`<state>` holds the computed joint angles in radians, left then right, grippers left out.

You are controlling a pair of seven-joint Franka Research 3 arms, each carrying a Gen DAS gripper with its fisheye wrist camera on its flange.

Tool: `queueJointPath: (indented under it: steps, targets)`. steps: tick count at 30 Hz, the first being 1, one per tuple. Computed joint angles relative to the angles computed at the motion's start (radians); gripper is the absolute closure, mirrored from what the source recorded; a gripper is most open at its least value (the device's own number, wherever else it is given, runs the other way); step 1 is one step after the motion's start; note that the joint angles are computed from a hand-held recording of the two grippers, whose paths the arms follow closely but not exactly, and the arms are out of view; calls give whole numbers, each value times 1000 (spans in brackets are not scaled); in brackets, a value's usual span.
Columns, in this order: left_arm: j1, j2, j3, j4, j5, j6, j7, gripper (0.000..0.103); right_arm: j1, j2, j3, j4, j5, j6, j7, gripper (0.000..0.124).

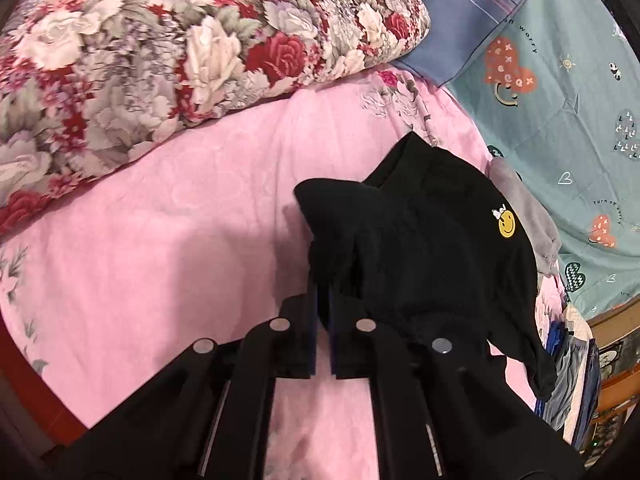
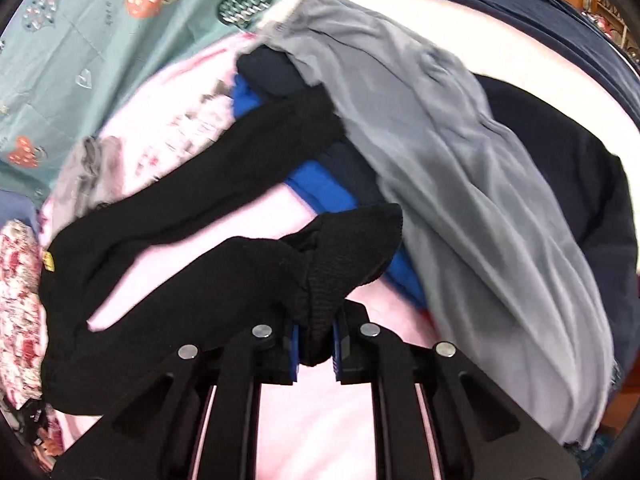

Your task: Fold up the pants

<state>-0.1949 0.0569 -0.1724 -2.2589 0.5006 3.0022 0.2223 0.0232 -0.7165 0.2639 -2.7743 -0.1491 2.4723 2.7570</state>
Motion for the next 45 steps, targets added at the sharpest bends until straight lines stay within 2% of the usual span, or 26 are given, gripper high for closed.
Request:
queueJointPath:
  steps: [3,5,7,8,9,10,12,13,15,18,20,21,22,24,25,28,30,32,33,35,36,37,38,39,41,45]
  targets:
    - [12,8,-17,-4,-90,-30,97,99,27,23,-2,-28,21,-23,-7,111]
    - [32,46,-50,22,-246,-79,257,99,38,87,-3,-37,27,-9,-9,111]
    - [30,54,-52,23,-299,-92,300,98,26,147,29,-17,-21,-21,12,104]
    - [29,43,-52,10,-313,-80,319,96,23,164,46,9,-54,-57,23,98]
    - [20,26,-41,0,-290,-79,304,89,24,188,59,49,-83,-129,34,78]
    - [4,-1,-20,-8,-214,-92,246,84,23,206,80,98,-122,-224,54,74]
    - [-6,-40,0,-9,-40,-119,100,65,41,200,95,144,-180,-317,75,74]
    - [-3,-53,-3,-5,15,-133,56,60,53,185,104,168,-208,-361,85,73]
    - [-2,-58,-17,13,31,-115,78,50,79,161,106,194,-252,-385,107,68]
    - [-11,-6,-44,62,-118,-88,253,50,126,153,80,209,-303,-267,111,65]
    - [-17,54,-75,119,-231,-110,392,52,162,207,42,212,-300,-89,65,68]
    - [-17,75,-88,135,-277,-120,446,56,169,248,36,224,-295,-33,42,79]
    - [-15,95,-105,147,-329,-128,505,62,177,289,33,240,-285,-7,20,96]
    - [0,137,-151,177,-452,-168,650,91,214,386,7,274,-230,46,-54,113]
    - [-3,151,-158,189,-478,-190,690,96,229,414,-2,278,-207,65,-78,114]
    - [-60,177,-115,203,-409,-238,674,99,263,491,-12,303,-167,66,-112,114]
    - [-86,176,-88,192,-350,-214,642,99,285,526,-24,314,-140,45,-130,113]
    - [-89,176,-86,193,-339,-216,635,99,300,541,-31,345,-155,2,-144,113]
    - [-85,177,-89,192,-348,-211,638,99,308,543,-47,351,-131,17,-167,113]
    - [-69,175,-101,181,-381,-192,660,99,316,542,-84,350,-62,116,-225,105]
    - [-60,174,-109,177,-400,-186,675,99,315,552,-100,358,-19,162,-255,87]
    - [-52,176,-116,176,-422,-179,691,99,301,574,-117,379,8,225,-262,78]
    - [-39,176,-128,172,-453,-171,714,99,282,592,-116,396,-12,255,-245,72]
    - [-28,175,-138,169,-482,-167,736,99,246,639,-115,446,-90,272,-189,72]
    - [-15,175,-151,169,-530,-168,769,99,234,724,-140,543,-131,236,-159,72]
    - [-17,182,-149,183,-561,-184,798,99,240,870,-200,669,29,214,-220,72]
